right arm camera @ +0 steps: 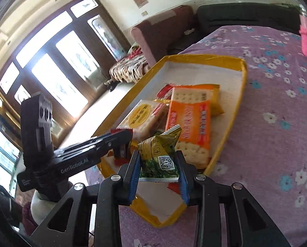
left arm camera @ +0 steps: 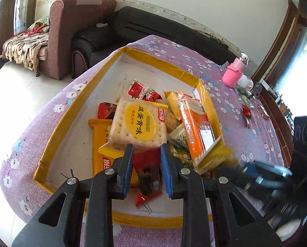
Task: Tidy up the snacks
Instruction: 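Carry both candies into tray and open both grippers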
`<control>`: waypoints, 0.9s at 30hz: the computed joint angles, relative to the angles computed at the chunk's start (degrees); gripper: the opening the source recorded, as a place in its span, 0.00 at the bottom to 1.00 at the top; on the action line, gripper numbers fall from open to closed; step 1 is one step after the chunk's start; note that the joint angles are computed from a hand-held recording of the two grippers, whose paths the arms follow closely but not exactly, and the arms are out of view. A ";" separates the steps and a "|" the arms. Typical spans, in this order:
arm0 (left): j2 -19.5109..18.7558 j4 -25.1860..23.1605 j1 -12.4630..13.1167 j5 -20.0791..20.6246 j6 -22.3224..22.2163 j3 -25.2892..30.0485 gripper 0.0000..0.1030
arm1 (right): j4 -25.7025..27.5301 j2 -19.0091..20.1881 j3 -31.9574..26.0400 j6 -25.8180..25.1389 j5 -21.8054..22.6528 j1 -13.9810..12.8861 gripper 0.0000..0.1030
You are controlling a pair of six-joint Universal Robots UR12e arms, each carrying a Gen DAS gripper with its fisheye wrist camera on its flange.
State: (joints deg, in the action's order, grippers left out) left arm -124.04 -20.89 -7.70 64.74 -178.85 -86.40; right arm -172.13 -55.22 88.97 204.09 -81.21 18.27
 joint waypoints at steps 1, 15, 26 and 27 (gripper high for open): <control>-0.14 0.16 0.09 -0.44 -0.48 0.11 0.24 | 0.80 0.22 -0.42 -0.65 -0.55 0.31 0.32; 2.19 5.71 1.61 -2.88 -9.37 -3.14 0.48 | 1.33 -0.27 -0.68 -4.78 -7.87 3.61 0.61; 6.58 16.18 -2.20 3.50 -4.03 -8.23 0.80 | -8.77 -5.22 8.69 1.47 -15.50 4.46 0.66; 6.72 16.01 -2.40 2.60 -3.31 -8.38 0.80 | -9.40 -5.74 9.60 1.74 -17.01 4.58 0.67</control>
